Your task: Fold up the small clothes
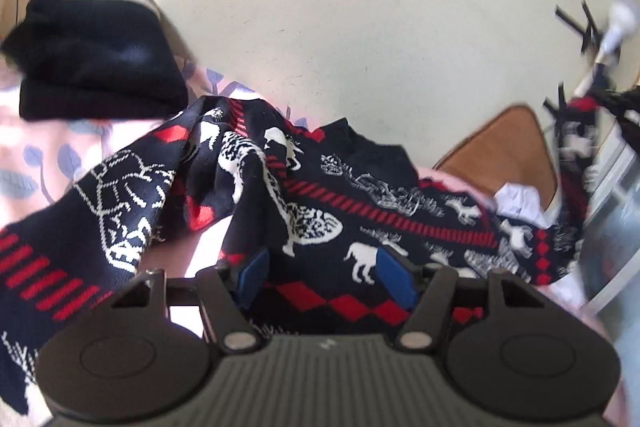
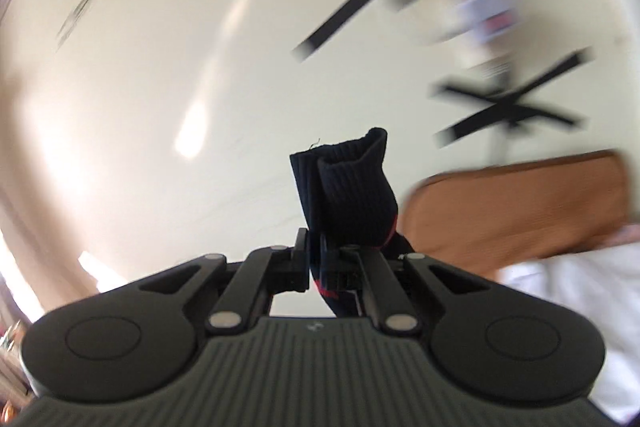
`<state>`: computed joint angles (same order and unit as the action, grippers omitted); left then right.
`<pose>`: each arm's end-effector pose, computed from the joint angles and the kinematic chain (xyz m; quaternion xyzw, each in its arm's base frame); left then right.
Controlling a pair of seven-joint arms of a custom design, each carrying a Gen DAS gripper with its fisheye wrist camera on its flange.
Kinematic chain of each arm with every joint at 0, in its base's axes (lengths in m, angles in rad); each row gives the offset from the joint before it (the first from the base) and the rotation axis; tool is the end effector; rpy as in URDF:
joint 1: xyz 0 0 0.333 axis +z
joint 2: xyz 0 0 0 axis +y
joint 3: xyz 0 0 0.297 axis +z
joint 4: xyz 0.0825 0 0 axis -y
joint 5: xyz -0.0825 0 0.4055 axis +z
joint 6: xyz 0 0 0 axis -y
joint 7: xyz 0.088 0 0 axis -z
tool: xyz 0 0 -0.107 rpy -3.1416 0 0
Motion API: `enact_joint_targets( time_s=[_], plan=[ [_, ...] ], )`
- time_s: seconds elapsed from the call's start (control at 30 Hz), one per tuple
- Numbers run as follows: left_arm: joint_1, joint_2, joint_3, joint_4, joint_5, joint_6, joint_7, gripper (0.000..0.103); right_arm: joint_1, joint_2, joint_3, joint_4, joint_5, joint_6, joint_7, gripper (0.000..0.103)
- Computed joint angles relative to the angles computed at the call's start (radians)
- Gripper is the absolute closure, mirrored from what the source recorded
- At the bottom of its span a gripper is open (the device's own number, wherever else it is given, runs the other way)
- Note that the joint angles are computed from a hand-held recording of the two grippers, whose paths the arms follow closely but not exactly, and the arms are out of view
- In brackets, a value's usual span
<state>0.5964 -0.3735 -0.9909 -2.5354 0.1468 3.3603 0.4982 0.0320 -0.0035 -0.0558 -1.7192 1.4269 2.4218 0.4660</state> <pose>0.4566 -0.2250 0.4338 -0.7145 0.4875 -0.4655 0.1875 0.6315 -0.0108 0.6328 -0.6125 0.4753 -0.1289 0.6184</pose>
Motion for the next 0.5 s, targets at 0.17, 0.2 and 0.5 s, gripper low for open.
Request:
enact_joint_targets(
  time_s=[0.17, 0.2, 0.5],
  plan=[
    [-0.007, 0.014, 0.007, 0.002, -0.001, -0.005, 0.024, 0.04, 0.101, 0.085, 0.096, 0.001, -0.128, -0.029, 0.002, 0.096],
    [0.004, 0.009, -0.005, 0.005, 0.003, -0.008, 0.027, 0.04, 0.119, 0.1, 0.111, -0.01, -0.161, -0.023, 0.01, 0.096],
    [-0.054, 0.058, 0.063, 0.009, 0.028, -0.016, 0.031, 0.037, 0.165, 0.153, 0.158, -0.11, -0.311, -0.036, -0.054, 0.089]
  ],
)
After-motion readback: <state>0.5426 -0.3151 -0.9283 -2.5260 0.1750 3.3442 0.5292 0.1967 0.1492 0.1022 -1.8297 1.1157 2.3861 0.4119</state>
